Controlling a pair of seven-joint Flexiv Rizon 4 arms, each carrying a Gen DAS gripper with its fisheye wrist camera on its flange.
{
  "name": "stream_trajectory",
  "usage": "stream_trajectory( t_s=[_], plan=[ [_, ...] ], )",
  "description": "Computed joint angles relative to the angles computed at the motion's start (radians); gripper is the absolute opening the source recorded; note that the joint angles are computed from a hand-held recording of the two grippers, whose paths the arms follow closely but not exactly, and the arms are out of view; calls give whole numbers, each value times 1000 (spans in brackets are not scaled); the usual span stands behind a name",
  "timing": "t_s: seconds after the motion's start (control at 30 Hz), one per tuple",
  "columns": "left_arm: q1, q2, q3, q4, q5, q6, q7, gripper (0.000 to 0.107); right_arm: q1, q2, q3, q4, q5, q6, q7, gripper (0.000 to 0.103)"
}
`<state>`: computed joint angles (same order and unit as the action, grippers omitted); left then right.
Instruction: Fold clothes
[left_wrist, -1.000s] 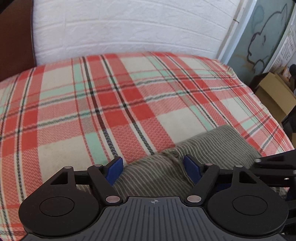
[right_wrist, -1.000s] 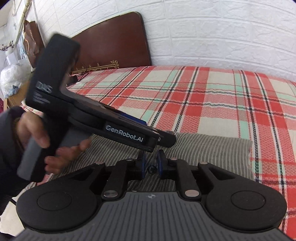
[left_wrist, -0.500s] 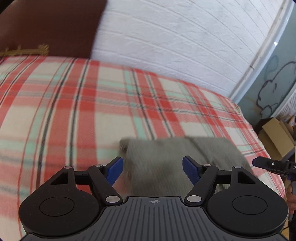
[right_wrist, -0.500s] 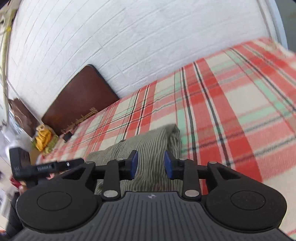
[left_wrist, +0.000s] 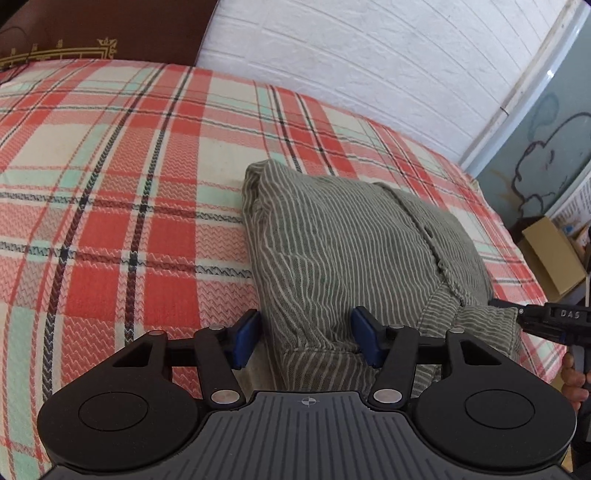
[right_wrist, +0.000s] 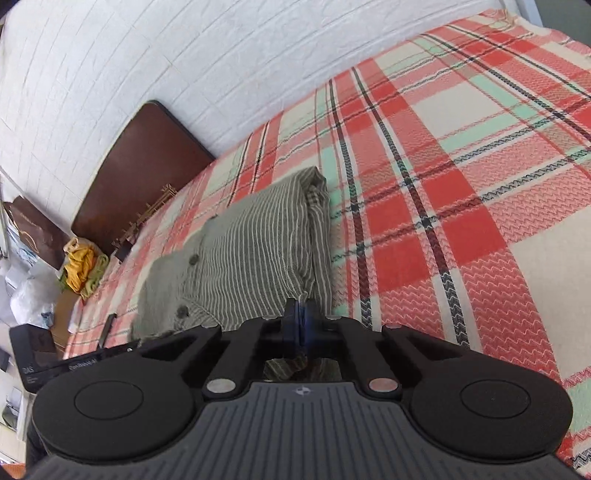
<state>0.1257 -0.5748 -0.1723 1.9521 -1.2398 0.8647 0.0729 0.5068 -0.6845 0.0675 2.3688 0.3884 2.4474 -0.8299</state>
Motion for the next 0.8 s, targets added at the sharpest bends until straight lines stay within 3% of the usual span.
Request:
stream_trajectory(
  t_s=[0.2, 0.27, 0.33, 0.47, 0.57, 0.63, 0.67, 0.7, 0.8],
  plan=[
    [14, 33, 4, 0, -73, 7, 42, 77, -21, 37, -9, 19, -8, 56, -30, 24],
    [6, 19, -1, -34, -108, 18, 12, 80, -32, 45, -31, -15, 9, 53, -40, 30],
    [-5, -8, -6, -76, -118, 23, -53, 81, -109, 22, -12, -60, -47, 64, 7, 32],
    [-23, -56, -21, -139, -85, 36, -167, 81, -312, -79, 80, -137, -255, 90, 228, 32],
    [-23, -78, -37, -159, -58, 35, -190, 81, -395, -143, 109, -166, -385, 119, 359, 32],
    [-18, -86, -47, -164, -47, 29, -194, 81, -416, -171, 111, -173, -453, 159, 404, 31],
    [-16, -89, -51, -166, -42, 26, -195, 81, -423, -184, 110, -177, -485, 181, 421, 25],
    [-14, -91, -53, -167, -38, 25, -196, 80, -418, -188, 101, -177, -496, 190, 426, 2],
    [-12, -97, -56, -167, -23, 31, -196, 80, -310, -131, 12, -153, -411, 98, 334, 3]
  ],
)
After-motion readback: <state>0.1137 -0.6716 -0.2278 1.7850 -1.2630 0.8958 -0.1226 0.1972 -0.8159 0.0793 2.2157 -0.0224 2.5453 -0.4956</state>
